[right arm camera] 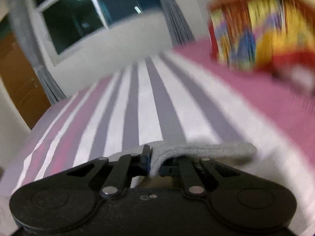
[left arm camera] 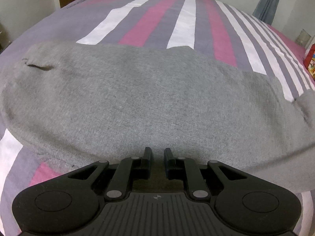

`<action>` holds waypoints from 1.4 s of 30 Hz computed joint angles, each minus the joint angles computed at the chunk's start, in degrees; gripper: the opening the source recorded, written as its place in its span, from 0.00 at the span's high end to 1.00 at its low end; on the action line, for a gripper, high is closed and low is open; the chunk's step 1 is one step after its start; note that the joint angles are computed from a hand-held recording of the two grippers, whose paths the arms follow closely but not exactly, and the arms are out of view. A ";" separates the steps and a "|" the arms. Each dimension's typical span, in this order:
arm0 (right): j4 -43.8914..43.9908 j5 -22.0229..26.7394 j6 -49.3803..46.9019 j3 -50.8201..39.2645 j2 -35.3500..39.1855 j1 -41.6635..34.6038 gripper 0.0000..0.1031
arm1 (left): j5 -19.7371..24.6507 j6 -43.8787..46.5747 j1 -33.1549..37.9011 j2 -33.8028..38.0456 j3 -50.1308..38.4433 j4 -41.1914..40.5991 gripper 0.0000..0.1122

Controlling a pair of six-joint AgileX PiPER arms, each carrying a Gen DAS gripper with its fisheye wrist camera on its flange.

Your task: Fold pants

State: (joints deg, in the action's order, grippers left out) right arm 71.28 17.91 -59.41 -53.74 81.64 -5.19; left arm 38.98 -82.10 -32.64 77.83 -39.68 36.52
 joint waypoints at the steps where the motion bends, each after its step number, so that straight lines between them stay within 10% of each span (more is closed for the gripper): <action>1: 3.99 -0.73 -5.73 2.96 -3.86 -0.39 0.92 | -0.14 -0.16 0.00 -0.16 0.16 0.11 0.87; 6: 1.65 -0.22 -12.50 17.87 -15.83 -4.74 0.92 | -0.78 -1.83 -0.48 -0.44 1.25 1.46 0.87; 14: 4.68 16.14 -11.38 22.72 -8.73 -22.39 0.78 | 0.60 -1.76 -1.27 0.06 0.55 1.96 0.87; 19: 5.30 17.11 -6.89 17.69 -4.06 -25.26 0.57 | 1.66 -2.41 -1.94 0.70 -0.13 2.48 0.87; 21: 5.53 18.30 -6.07 15.21 -0.53 -27.05 0.60 | 1.93 -2.92 -2.29 0.91 -0.17 2.92 0.87; 24: 4.03 18.17 -3.94 11.54 2.89 -25.90 0.92 | 2.43 -4.19 -3.02 1.36 -0.13 4.15 0.87; 32: 18.23 16.34 -20.05 4.14 -1.14 -20.56 0.94 | 5.37 -11.70 -6.73 2.61 -0.17 7.83 0.86; 42: 6.25 10.22 -13.72 9.86 6.00 -24.00 0.91 | 8.55 -13.74 -9.61 4.43 -1.57 8.95 0.86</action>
State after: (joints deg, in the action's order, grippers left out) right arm 77.53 28.14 -73.13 -43.88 87.64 -29.19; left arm 47.53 -95.84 -42.25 82.26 -41.25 45.47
